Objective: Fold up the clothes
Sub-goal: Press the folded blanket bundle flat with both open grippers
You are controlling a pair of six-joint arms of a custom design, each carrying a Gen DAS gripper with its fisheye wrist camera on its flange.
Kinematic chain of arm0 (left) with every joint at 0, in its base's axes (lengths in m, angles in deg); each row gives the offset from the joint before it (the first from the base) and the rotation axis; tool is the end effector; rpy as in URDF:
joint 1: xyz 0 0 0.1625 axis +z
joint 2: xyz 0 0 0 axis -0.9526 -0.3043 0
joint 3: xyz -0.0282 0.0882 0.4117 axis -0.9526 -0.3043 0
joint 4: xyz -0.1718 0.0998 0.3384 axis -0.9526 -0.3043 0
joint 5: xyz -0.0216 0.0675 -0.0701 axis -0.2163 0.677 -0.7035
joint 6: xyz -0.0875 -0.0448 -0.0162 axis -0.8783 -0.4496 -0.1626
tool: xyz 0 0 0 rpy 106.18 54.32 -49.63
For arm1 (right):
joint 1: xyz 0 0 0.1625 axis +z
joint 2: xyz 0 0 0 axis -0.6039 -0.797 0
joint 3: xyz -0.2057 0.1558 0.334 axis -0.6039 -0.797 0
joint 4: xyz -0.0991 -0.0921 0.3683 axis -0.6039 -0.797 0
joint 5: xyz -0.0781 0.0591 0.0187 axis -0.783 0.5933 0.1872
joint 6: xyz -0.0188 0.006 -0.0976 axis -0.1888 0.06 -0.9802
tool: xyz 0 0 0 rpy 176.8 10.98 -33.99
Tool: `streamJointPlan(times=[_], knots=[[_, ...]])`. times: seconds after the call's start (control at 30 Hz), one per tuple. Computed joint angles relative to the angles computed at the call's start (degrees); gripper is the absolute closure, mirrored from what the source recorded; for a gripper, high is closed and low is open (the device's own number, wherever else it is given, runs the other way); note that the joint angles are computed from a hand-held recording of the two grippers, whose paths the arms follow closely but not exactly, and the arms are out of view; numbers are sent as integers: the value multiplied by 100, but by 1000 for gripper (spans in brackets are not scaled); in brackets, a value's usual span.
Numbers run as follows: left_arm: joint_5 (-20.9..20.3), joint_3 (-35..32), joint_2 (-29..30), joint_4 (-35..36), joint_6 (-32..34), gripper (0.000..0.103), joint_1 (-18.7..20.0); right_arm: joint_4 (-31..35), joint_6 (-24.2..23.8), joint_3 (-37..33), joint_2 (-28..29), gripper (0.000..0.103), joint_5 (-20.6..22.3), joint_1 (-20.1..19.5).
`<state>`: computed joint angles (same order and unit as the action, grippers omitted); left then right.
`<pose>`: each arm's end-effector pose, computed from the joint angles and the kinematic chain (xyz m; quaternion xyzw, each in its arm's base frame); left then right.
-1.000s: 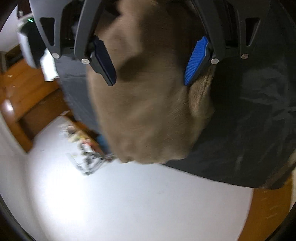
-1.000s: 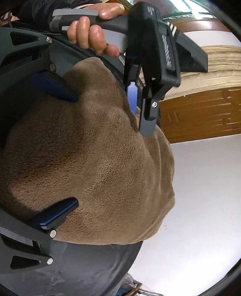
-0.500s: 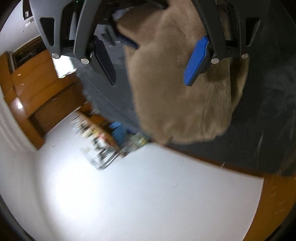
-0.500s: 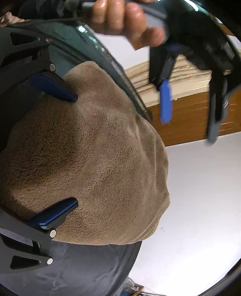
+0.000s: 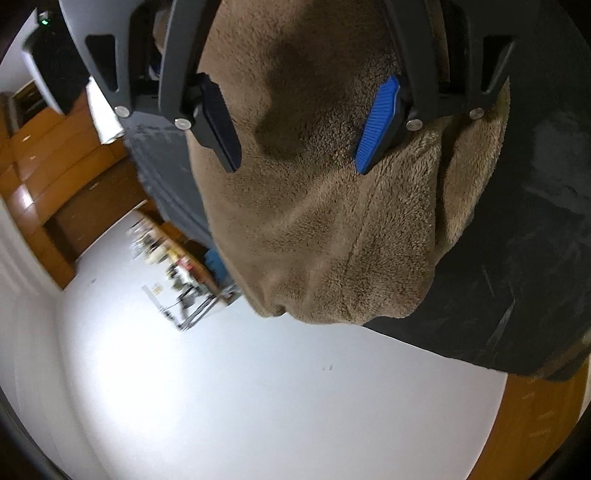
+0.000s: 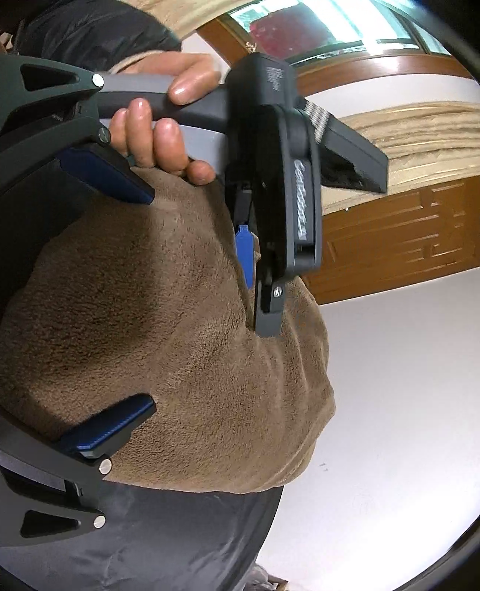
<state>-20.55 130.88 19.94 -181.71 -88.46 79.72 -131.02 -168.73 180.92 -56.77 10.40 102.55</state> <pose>-0.3165 -0.2593 0.0731 -0.0718 0.8745 -0.4694 0.0983 0.0277 -0.3184 0.2736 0.4863 -0.8517 0.1889 0.0488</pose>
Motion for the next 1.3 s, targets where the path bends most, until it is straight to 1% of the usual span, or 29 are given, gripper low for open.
streamJointPlan(times=[0.03, 0.1, 0.13, 0.2, 0.23, 0.27, 0.3, 0.33, 0.37, 0.43, 0.5, 0.53, 0.57, 0.63, 0.7, 0.73, 0.83, 0.9, 0.97, 1.03, 1.1, 1.17, 1.23, 1.3], knots=[[-1, 107, -47, -208, -3, 33, -53, 61, -26, -30, -15, 0, 9, -18], [-4, 105, -214, -19, -133, 33, -175, 215, -62, -105, -63, 0, 54, -68], [2, 49, -332, 378, -326, 31, -277, 316, -52, -165, -100, 0, 55, -74], [31, -93, -536, 1254, -747, 24, -499, 625, 14, -301, -283, 0, 112, -124], [60, -162, -609, 1645, -938, 23, -608, 1019, -100, -383, -508, 0, 293, -297], [64, -199, -644, 1923, -1105, 23, -680, 1364, -119, -265, -973, 0, 407, -463], [58, -228, -666, 2167, -1263, 23, -741, 1469, -5, -251, -1214, 0, 416, -522], [31, -210, -702, 2360, -1442, 23, -805, 1334, 72, -233, -1215, 0, 549, -554], [-2, -171, -737, 2504, -1606, 23, -869, 959, 282, -236, -976, 0, 468, -349], [19, -207, -517, 2183, -1425, 23, -681, -152, 841, -123, -509, 0, 202, 105], [16, -183, -409, 2062, -1434, 23, -630, -849, 1155, -68, -106, 0, -186, 514], [14, -179, -392, 2100, -1461, 23, -625, -1050, 1212, -62, 69, 0, -340, 616], [-7, -201, -393, 2206, -1494, 23, -611, -1124, 1215, -69, 200, 0, -503, 667], [47, -391, -146, 2012, -1161, 23, -355, -1214, 1248, -70, 406, 0, -850, 775], [34, -574, -12, 2279, -1052, 23, -276, -1355, 1219, 15, 502, 0, -1055, 769], [29, -642, 46, 2415, -1019, 23, -264, -1532, 1150, 82, 570, 0, -1089, 776], [50, -871, 223, 2843, -959, 23, -241, -1745, 875, 229, 396, 0, -1106, 814], [77, -880, 272, 2810, -926, 23, -235, -1544, 848, 162, 273, 0, -1098, 849], [113, -825, 299, 2635, -883, 23, -231, -1058, 925, -23, 85, 0, -979, 841], [159, -694, 295, 2297, -827, 23, -239, -650, 881, -184, -279, 0, -628, 595], [197, -586, 285, 2017, -782, 23, -255, -532, 883, -287, -421, 0, -426, 403], [212, -548, 291, 1902, -761, 23, -257, -425, 890, -385, -404, 0, -433, 293], [205, -544, 284, 1939, -781, 23, -268, -357, 812, -393, -415, 0, -562, 199], [181, -518, 248, 2047, -861, 23, -309, -351, 565, -305, -538, 0, -698, 196]])
